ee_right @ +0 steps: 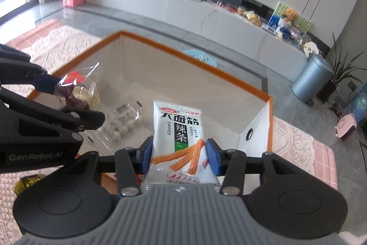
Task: Organize snacks
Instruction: 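Carry both snacks over the orange box and open both tools to drop them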
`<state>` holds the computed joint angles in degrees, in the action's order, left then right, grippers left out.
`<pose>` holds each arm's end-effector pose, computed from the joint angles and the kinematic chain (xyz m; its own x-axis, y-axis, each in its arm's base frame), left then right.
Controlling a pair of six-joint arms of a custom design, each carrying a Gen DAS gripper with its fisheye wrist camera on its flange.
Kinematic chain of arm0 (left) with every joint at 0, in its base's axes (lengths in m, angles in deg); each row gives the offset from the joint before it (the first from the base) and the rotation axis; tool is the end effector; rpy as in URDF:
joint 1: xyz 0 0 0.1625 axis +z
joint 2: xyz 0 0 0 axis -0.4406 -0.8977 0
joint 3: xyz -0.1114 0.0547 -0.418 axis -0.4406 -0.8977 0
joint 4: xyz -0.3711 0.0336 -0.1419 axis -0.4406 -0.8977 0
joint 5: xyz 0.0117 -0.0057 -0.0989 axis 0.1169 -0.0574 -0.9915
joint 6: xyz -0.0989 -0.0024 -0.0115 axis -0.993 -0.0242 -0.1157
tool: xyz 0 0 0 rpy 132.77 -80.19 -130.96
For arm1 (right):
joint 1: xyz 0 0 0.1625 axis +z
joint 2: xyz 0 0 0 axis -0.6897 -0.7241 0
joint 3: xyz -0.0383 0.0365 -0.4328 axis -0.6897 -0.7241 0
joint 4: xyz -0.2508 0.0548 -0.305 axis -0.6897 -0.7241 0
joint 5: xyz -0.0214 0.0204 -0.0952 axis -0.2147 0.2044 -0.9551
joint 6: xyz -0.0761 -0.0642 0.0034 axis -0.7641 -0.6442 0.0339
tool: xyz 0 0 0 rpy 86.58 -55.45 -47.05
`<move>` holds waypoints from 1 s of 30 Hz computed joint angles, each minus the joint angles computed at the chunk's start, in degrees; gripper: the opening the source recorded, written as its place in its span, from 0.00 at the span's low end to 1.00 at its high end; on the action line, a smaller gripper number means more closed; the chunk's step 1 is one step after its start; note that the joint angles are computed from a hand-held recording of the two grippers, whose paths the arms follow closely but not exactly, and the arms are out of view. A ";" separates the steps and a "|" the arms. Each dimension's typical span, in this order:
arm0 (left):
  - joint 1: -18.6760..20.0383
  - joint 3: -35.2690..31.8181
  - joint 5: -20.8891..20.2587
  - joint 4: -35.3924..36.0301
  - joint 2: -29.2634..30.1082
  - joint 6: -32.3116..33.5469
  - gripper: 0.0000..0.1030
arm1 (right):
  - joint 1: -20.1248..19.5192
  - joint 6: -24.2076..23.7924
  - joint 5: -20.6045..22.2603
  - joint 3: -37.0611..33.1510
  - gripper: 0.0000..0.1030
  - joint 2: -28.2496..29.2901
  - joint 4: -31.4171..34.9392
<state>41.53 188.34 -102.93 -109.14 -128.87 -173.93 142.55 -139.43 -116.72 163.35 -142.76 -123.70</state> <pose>-0.2543 -0.2871 0.0325 -0.6754 -0.2399 -0.6973 0.3202 0.7564 -0.5703 0.1678 -0.4303 0.1461 -0.2527 -0.7732 0.5816 -0.9300 0.3598 0.0743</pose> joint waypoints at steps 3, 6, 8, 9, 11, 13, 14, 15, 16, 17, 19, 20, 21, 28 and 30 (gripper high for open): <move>1.01 -0.02 -0.82 -0.80 -0.10 1.26 0.50 | -0.04 -0.46 -1.54 -0.75 0.46 1.62 0.06; 2.32 -0.42 -1.08 -0.90 -0.03 2.38 0.50 | -0.18 -1.14 -2.72 -1.43 0.46 2.62 1.05; 3.12 -0.69 -1.20 -0.74 -0.02 3.21 0.50 | -0.29 0.07 -2.61 -2.09 0.47 2.22 3.63; 3.48 -0.91 -1.39 -0.51 0.07 3.35 0.50 | -0.30 0.42 -2.82 -2.23 0.47 2.25 3.97; 4.07 -0.82 -1.86 -1.05 -0.05 3.48 0.50 | -0.17 1.26 -3.37 -2.75 0.47 2.14 5.60; 4.73 -0.71 -2.28 -1.83 -0.20 3.63 0.50 | -0.19 1.93 -3.77 -2.90 0.47 1.91 6.55; 4.81 -0.65 -2.63 -1.89 -0.16 3.54 0.50 | -0.15 2.19 -3.95 -2.93 0.47 1.88 6.81; 4.85 -0.70 -2.84 -1.80 0.00 3.51 0.50 | -0.08 2.34 -4.14 -2.95 0.47 1.93 6.76; 4.91 -0.93 -2.90 -1.51 0.27 3.50 0.51 | 0.03 2.48 -4.34 -3.00 0.47 1.98 6.84; 4.79 -1.10 -2.99 -0.95 0.40 3.30 0.51 | 0.11 2.69 -4.48 -3.17 0.47 2.06 7.08; 4.47 -1.30 -2.89 0.08 0.53 2.79 0.52 | 0.29 3.09 -4.80 -3.31 0.47 2.14 7.36; 4.26 -1.19 -2.83 0.10 0.46 2.73 0.53 | 0.32 3.18 -4.91 -3.29 0.47 2.06 7.53; 4.12 -1.19 -2.77 0.37 0.42 2.42 0.54 | 0.37 3.30 -5.03 -3.36 0.47 2.00 7.78; 1.44 -0.44 -1.16 4.49 -1.15 -3.57 0.73 | 0.73 6.04 -5.39 -3.79 0.47 0.87 10.45; 0.05 0.11 -0.95 5.14 -1.68 -5.40 0.75 | 0.63 7.64 -5.06 -4.09 0.47 0.29 11.63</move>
<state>41.58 188.45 -103.89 -103.99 -130.55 -179.33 143.18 -131.80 -121.78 159.26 -142.46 -112.07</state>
